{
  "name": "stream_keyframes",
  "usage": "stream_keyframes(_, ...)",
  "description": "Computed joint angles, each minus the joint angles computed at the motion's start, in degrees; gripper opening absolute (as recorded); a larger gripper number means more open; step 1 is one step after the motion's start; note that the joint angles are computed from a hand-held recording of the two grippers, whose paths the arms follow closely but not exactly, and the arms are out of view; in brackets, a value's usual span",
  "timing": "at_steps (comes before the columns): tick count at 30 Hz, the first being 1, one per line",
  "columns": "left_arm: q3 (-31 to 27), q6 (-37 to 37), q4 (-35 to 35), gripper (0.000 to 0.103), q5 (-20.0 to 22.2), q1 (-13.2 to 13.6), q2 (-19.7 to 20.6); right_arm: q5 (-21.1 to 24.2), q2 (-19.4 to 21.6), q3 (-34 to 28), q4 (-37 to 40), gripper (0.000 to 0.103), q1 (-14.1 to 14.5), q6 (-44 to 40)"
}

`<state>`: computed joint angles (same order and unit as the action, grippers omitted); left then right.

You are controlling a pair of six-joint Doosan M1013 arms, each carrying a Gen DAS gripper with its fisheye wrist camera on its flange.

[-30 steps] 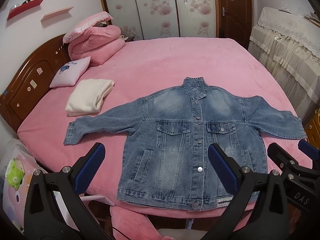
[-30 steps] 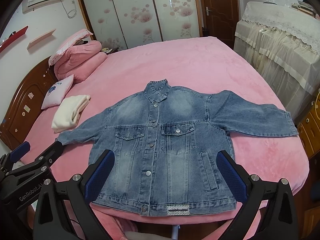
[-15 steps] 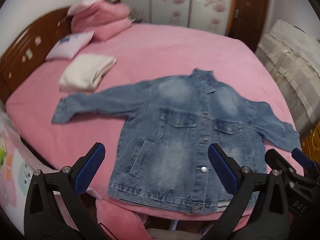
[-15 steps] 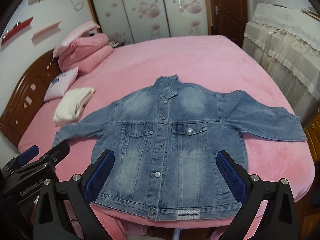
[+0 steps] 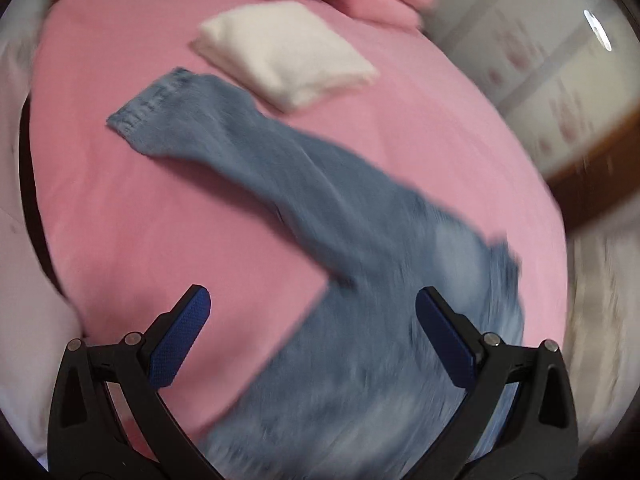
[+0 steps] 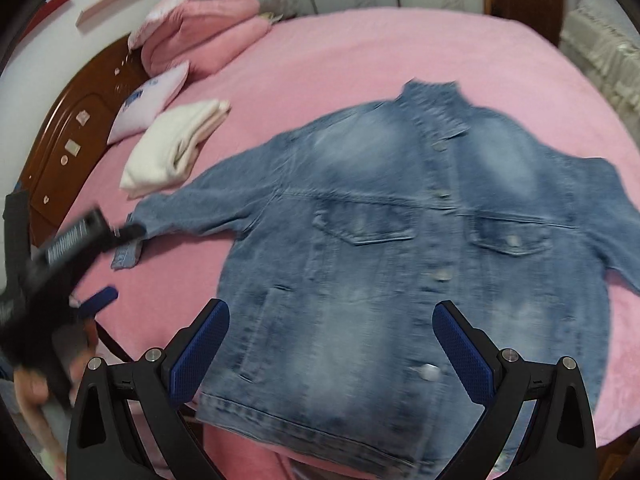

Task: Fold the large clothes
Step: 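Move the left tool to the jacket's sleeve cuff and grasp it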

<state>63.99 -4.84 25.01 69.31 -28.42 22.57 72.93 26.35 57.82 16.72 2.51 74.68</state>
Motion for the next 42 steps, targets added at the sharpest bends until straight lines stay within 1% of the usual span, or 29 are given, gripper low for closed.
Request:
stream_keyframes(1,0.6,-2.13,0.55,0.102,-0.15,0.79,-0.06,1.33,1.41,-1.58,-0.34,0.103,0.97,0.57)
stream_keyframes(2,1.55,-4.17,0.54,0.102,-0.18,2.15,-0.22,1.98,2.29,-2.6,-0.61,0.103,1.42,1.07)
stream_keyframes(3,2.89,-5.85,0.76,0.102,-1.19,3.32,-0.7,2.44,2.99,-3.37,-0.81,0.103,1.73,1.6)
stream_keyframes(6,8.0,-11.79,3.27,0.102,-5.46,5.96,-2.72,2.72,5.1,-5.59,-0.54,0.103,3.13,2.61)
stream_keyframes(7,9.45,-13.26,3.43,0.102,-6.84,6.67,-3.39,3.02,5.66,-6.25,-0.97,0.103,3.45,2.93)
stream_keyframes(9,13.54,-17.29,3.04,0.102,-10.22,8.94,-4.95,2.98,6.25,-6.93,-2.01,0.103,4.0,3.85)
stream_keyframes(10,14.75,-18.52,2.72,0.102,-10.28,9.83,-5.32,2.92,6.5,-7.28,-2.6,0.103,4.24,4.47)
stream_keyframes(12,16.12,-19.24,2.68,0.102,-8.91,11.23,-5.26,3.02,6.76,-7.73,-3.53,0.103,4.57,5.35)
stream_keyframes(13,16.5,-18.65,2.21,0.101,-8.89,11.6,-5.21,2.88,6.91,-7.78,-4.06,0.103,4.77,5.65)
stream_keyframes(15,19.63,-20.26,2.04,0.101,-12.66,13.0,-5.96,2.58,7.08,-7.58,-4.98,0.103,5.31,6.15)
stream_keyframes(18,23.62,-26.3,2.86,0.1,-16.89,13.55,-7.19,2.1,6.72,-6.02,-5.67,0.103,5.64,5.79)
stream_keyframes(19,24.79,-28.13,3.27,0.094,-18.44,13.88,-7.37,1.89,6.51,-5.31,-5.78,0.103,5.58,5.42)
stream_keyframes(20,25.23,-30.32,3.88,0.089,-17.92,13.57,-7.36,2.02,6.57,-4.93,-6.55,0.103,5.78,5.31)
stream_keyframes(21,25.35,-32.26,4.82,0.08,-16.85,13.56,-6.96,2.16,6.6,-4.54,-7.65,0.103,6.0,5.42)
stream_keyframes(22,25.32,-32.55,5.49,0.071,-16.11,13.53,-6.74,1.98,6.49,-4.07,-8.12,0.103,6.04,5.36)
stream_keyframes(23,24.75,-32.37,7.24,0.063,-14.32,13.25,-6.18,1.85,6.38,-3.54,-8.71,0.103,6.12,5.12)
stream_keyframes(24,24.08,-32.12,8.97,0.042,-12.33,12.96,-5.61,1.33,6.15,-2.9,-8.63,0.103,6.01,4.64)
stream_keyframes(25,23.36,-31.24,10.48,0.026,-10.49,12.77,-4.92,0.66,5.95,-2.21,-8.96,0.103,5.97,3.99)
stream_keyframes(27,22.3,-31.64,11.62,0.022,-8.28,12.6,-3.99,0.04,5.9,-1.65,-10.4,0.103,5.98,3.81)
stream_keyframes(28,21.67,-32.8,11.81,0.015,-6.69,12.47,-3.46,-0.1,6.0,-1.48,-11.44,0.103,6.0,4.17)
stream_keyframes(29,20.75,-33.3,11.29,0.011,-4.47,12.32,-2.88,0.06,6.21,-1.66,-11.54,0.103,5.84,4.48)
stream_keyframes(30,20.22,-33.26,11.17,0.008,-3.42,12.18,-2.59,0.23,6.37,-1.68,-10.98,0.103,5.57,4.65)
stream_keyframes(31,19.58,-33.0,12.45,0.002,-2.43,11.88,-2.2,0.78,6.65,-2.05,-10.21,0.103,5.24,4.54)
stream_keyframes(34,17.52,-30.85,17.39,0.001,0.27,10.69,-1.46,1.46,7.14,-2.68,-8.49,0.103,4.34,4.16)
stream_keyframes(36,16.03,-31.39,23.22,0.001,1.93,8.94,-1.16,1.23,7.24,-2.88,-8.09,0.103,3.96,4.27)
stream_keyframes(37,15.52,-32.16,26.19,0.001,2.03,8.24,-1.1,0.98,7.33,-2.98,-7.72,0.103,3.57,4.56)
stream_keyframes(40,14.25,-32.93,34.87,0.001,0.29,6.06,-1.39,1.38,7.84,-3.91,-6.37,0.103,2.62,6.08)
stream_keyframes(42,12.68,-31.82,39.77,0.001,-1.41,4.76,-1.11,1.42,7.99,-4.31,-5.55,0.103,1.95,6.8)
